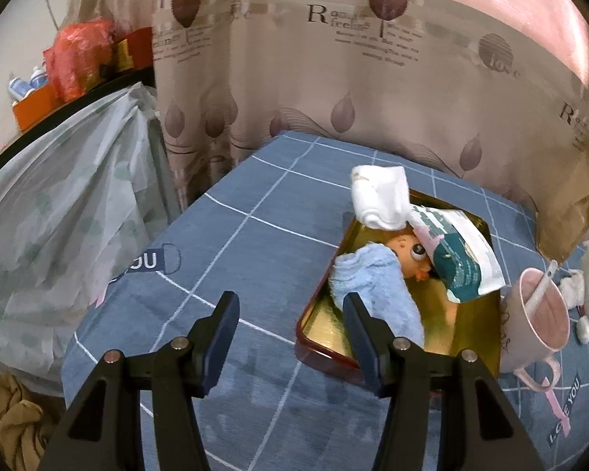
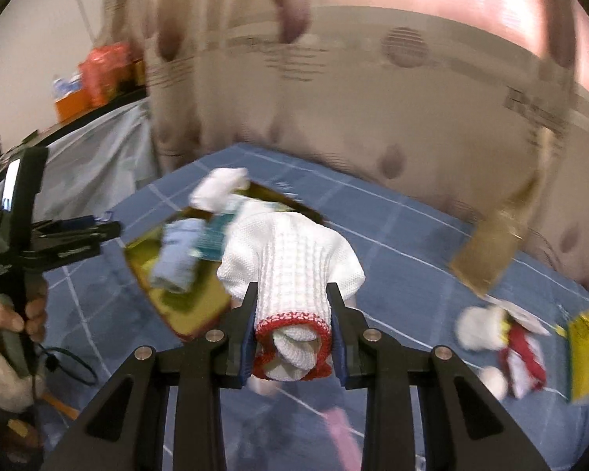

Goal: Organize soft objects
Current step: 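Carry the white knit glove with the right gripper into the tin and release it, then withdraw both tools from the gold tin back toward the pile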

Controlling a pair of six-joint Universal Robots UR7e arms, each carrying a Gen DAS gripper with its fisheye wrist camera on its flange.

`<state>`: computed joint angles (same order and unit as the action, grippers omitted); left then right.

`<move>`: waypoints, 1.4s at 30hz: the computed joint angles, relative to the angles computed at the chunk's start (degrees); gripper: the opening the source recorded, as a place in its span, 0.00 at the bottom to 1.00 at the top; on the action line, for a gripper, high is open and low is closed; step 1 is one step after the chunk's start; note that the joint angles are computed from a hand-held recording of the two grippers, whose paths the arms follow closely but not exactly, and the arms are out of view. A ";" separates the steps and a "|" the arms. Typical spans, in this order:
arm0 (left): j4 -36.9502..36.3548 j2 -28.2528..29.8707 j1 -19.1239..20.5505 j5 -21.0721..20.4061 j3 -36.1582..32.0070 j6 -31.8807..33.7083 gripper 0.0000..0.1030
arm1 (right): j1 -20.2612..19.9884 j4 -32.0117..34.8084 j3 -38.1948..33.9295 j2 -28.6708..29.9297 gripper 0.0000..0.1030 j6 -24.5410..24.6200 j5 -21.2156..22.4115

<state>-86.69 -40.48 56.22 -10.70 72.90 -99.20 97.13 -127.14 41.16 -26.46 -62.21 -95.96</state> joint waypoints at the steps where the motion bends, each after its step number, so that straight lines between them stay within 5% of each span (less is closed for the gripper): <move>1: 0.25 -0.21 -0.08 0.25 0.24 -0.72 0.54 | 0.32 0.02 0.55 0.14 0.28 -0.16 0.01; 7: 1.85 -1.23 -0.16 0.53 1.15 -4.20 0.54 | 2.06 -0.65 2.85 2.09 0.28 -0.40 -1.61; 12: -6.30 -1.81 -0.07 0.41 3.57 1.07 0.54 | 2.83 0.39 1.29 5.10 0.28 0.73 -4.22; 32: -13.57 -1.32 0.30 -0.26 4.39 7.23 0.54 | 3.89 -0.11 -8.17 14.04 0.27 2.65 -10.16; 39: -16.15 -1.20 0.35 -0.28 4.80 9.20 0.54 | 3.85 0.12 -6.80 13.13 0.40 3.02 -9.20; 42: -16.59 -0.99 0.43 -0.47 4.66 9.99 0.54 | 3.83 0.22 -5.51 12.14 0.58 3.07 -8.38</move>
